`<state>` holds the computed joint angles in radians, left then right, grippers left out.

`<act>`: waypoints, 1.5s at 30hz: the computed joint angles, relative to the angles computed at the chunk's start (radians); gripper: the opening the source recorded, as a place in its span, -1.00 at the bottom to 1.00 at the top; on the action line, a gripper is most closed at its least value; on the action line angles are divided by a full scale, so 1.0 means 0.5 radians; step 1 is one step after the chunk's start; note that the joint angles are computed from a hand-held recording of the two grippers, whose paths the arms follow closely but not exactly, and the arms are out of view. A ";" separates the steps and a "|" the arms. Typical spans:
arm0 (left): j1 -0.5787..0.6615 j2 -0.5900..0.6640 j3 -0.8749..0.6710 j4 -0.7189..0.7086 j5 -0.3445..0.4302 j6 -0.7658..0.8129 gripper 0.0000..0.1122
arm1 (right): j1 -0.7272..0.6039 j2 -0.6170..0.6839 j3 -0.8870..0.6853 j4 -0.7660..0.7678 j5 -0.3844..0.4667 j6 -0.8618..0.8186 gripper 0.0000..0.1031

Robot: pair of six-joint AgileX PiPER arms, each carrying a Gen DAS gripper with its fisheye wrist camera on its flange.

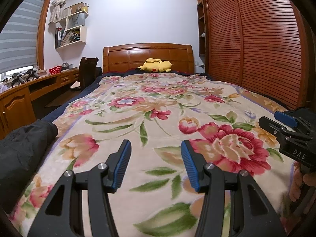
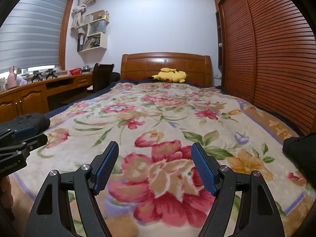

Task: Fold large clothes

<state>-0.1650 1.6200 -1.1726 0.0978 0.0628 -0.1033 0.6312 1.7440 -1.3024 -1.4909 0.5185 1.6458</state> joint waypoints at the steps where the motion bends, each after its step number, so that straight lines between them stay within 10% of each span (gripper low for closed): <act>1: 0.001 -0.001 0.001 0.002 -0.001 0.000 -0.08 | 0.001 0.000 0.000 -0.003 0.002 0.003 0.50; 19: -0.033 -0.034 0.018 0.724 0.002 -0.731 -0.08 | 0.002 0.015 -0.008 -0.031 0.008 0.028 0.50; 45: -0.039 -0.043 0.019 0.936 0.004 -0.942 -0.08 | -0.005 0.018 -0.001 -0.056 0.000 0.053 0.50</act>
